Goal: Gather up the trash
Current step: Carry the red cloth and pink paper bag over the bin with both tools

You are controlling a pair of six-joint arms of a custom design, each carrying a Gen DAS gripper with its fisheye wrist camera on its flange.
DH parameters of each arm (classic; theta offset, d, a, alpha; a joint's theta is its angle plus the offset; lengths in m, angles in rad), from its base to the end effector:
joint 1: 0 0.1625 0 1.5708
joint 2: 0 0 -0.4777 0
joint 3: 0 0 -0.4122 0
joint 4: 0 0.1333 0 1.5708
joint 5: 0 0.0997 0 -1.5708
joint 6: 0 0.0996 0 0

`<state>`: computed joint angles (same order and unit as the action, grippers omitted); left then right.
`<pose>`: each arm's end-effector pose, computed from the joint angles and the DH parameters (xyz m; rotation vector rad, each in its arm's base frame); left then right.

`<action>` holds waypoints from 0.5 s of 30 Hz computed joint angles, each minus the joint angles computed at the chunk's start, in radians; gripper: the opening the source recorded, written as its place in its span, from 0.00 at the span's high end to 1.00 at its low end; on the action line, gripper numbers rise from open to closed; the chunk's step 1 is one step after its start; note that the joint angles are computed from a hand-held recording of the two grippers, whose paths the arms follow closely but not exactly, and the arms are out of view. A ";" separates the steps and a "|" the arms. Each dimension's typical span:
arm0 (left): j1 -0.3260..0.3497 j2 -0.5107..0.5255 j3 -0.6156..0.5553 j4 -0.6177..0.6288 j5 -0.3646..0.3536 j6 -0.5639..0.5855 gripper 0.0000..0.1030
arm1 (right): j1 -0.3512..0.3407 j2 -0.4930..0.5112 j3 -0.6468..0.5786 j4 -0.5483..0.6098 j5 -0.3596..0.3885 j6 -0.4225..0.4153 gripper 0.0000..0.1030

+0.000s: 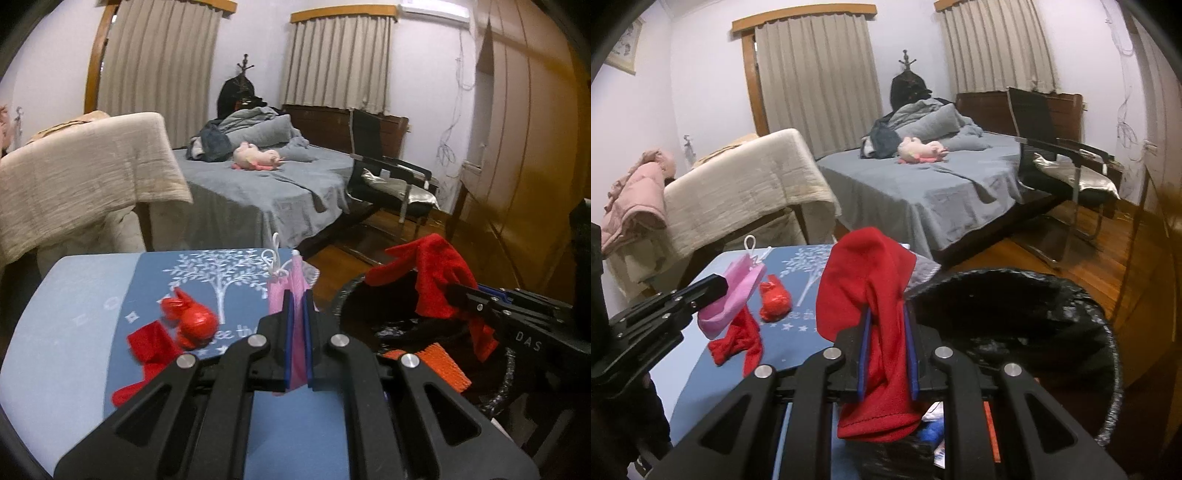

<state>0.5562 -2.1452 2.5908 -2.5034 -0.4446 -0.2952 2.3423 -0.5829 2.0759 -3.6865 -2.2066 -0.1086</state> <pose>-0.0695 -0.3060 0.3947 0.4500 2.1737 -1.2753 0.4426 -0.3487 0.0075 0.8406 -2.4182 1.0473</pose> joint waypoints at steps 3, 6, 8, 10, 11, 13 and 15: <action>0.008 0.049 0.005 -0.074 -0.027 0.031 0.96 | -0.010 -0.013 0.020 -0.019 -0.014 -0.001 0.84; 0.019 0.109 0.009 -0.162 -0.054 0.076 0.96 | -0.021 -0.026 0.039 -0.037 -0.029 -0.002 0.84; 0.032 0.154 0.011 -0.225 -0.081 0.106 0.96 | -0.029 -0.034 0.054 -0.053 -0.040 -0.005 0.84; 0.043 0.187 0.010 -0.266 -0.106 0.124 0.96 | -0.038 -0.042 0.069 -0.068 -0.051 -0.009 0.84; 0.049 0.201 0.011 -0.285 -0.119 0.132 0.96 | -0.042 -0.045 0.074 -0.073 -0.056 -0.009 0.84; 0.062 0.236 0.012 -0.327 -0.147 0.154 0.95 | -0.054 -0.055 0.087 -0.084 -0.067 -0.013 0.84; 0.078 0.267 0.012 -0.363 -0.180 0.167 0.96 | -0.063 -0.059 0.093 -0.088 -0.077 -0.015 0.84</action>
<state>0.6346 -1.8780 2.6024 -2.8659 -0.6251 -0.1279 2.2794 -0.6423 2.1685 -3.7746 -2.2831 -0.1235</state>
